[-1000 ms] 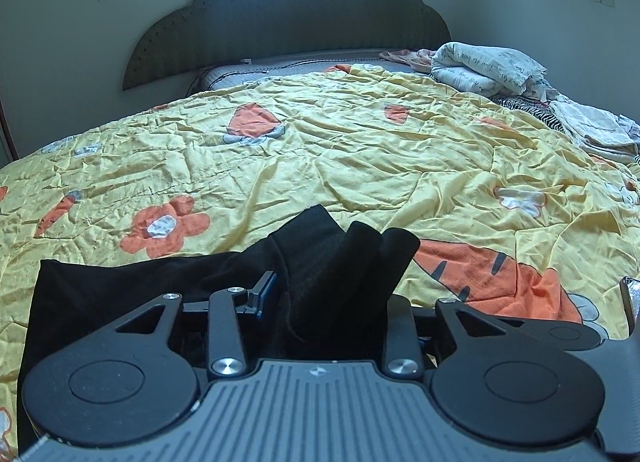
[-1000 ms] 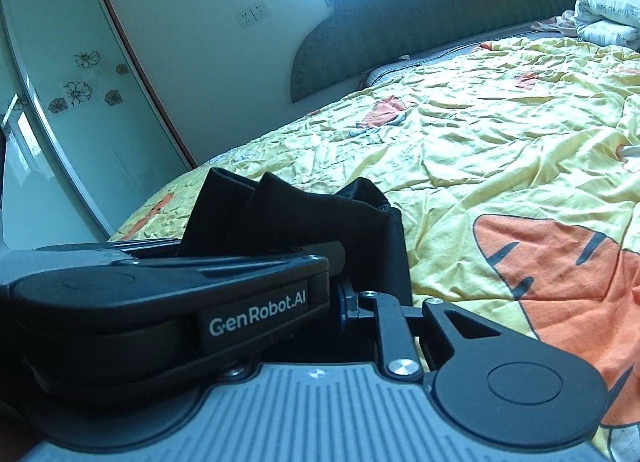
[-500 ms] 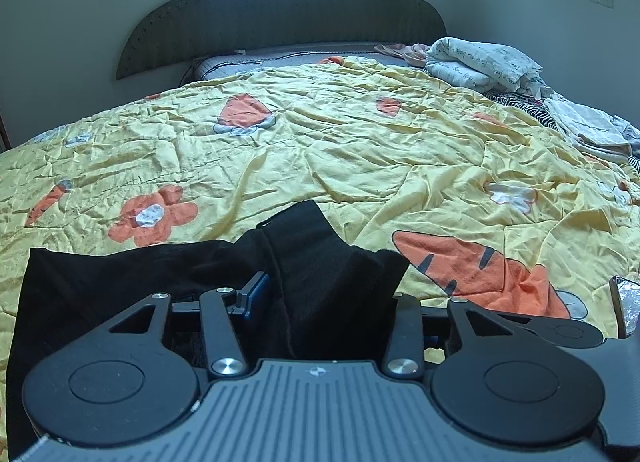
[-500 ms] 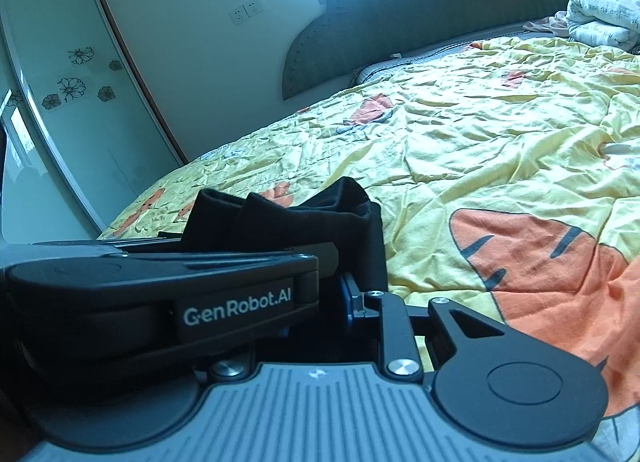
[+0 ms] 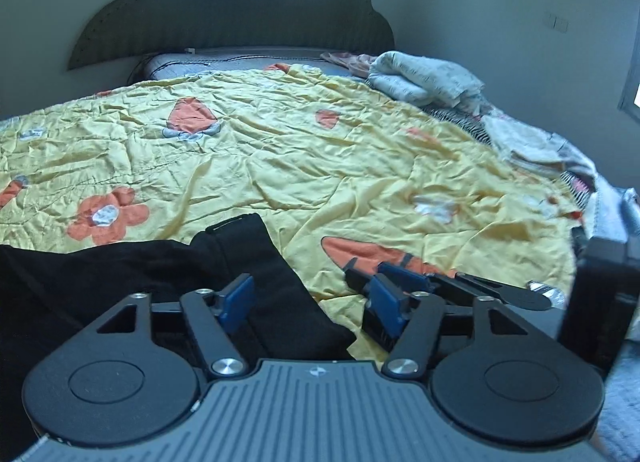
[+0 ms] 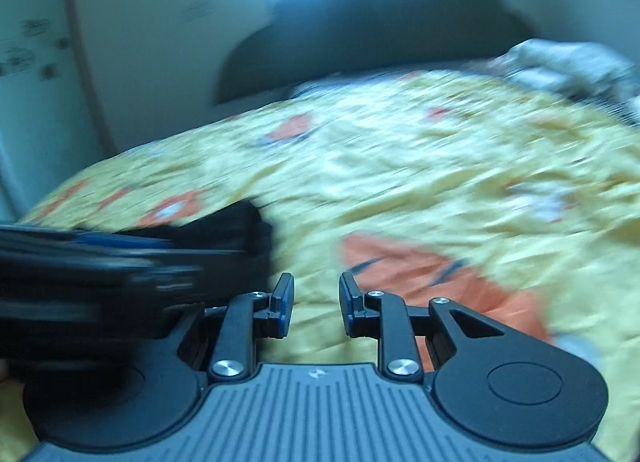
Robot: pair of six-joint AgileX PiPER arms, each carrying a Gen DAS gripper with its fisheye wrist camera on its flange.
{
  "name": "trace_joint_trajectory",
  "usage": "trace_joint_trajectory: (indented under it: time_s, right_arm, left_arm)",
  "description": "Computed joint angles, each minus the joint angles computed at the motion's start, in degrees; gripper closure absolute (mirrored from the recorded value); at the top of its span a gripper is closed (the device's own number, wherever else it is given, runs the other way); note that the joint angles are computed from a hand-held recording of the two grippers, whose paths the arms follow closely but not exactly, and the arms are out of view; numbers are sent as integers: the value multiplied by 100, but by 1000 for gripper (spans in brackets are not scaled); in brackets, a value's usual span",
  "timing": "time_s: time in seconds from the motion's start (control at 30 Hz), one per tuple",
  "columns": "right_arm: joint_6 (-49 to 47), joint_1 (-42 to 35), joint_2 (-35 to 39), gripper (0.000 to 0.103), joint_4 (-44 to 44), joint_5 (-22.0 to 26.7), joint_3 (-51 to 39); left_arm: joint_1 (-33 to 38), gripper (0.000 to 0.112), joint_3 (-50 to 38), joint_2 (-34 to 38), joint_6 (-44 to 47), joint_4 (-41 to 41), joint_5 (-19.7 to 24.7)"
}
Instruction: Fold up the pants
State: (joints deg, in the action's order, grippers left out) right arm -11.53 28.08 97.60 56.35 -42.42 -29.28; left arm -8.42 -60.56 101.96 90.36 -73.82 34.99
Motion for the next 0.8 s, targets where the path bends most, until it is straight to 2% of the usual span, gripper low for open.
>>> trace_joint_trajectory:
  time_s: [0.03,0.1,0.2,0.27,0.37,0.43,0.53,0.63,0.7,0.77,0.8]
  right_arm:
    - [-100,89,7,77,289,-213,7]
    - [168,134,-42,77,313,-548,116]
    - [277,206,-145,77,374,-906,161]
    - [468,112,-283,77,-51,-800,215]
    - [712,-9,-350,76,-839,-346,90]
    - [607,90,-262,76,-1064,-130,-107]
    - [489,215,-139,76,-1531,147,-316]
    - [-983,489,-35,76,-703,656,-738]
    - [-2129,650,196,73,176,766,-971]
    - [-3017,811,282,62,976,632,-1023]
    - [-3117,857,249,61,1162,580,-1022]
  left_arm:
    - [158,41,-82,-38,-204,200,256]
    - [426,41,-191,-104,-482,426,576]
    - [850,40,-222,-172,-349,316,733]
    - [1055,40,-168,-190,-1,87,378]
    - [1227,41,-77,-66,776,-508,-419]
    - [1290,42,-82,91,1086,-792,-906]
    - [1472,43,-241,350,790,-494,-1044]
    - [1527,43,-142,434,846,-354,-1037]
    - [1477,43,29,430,1065,-387,-1129]
    - [1469,43,386,309,1931,-1145,-1186]
    - [1465,43,529,237,2348,-1551,-1200]
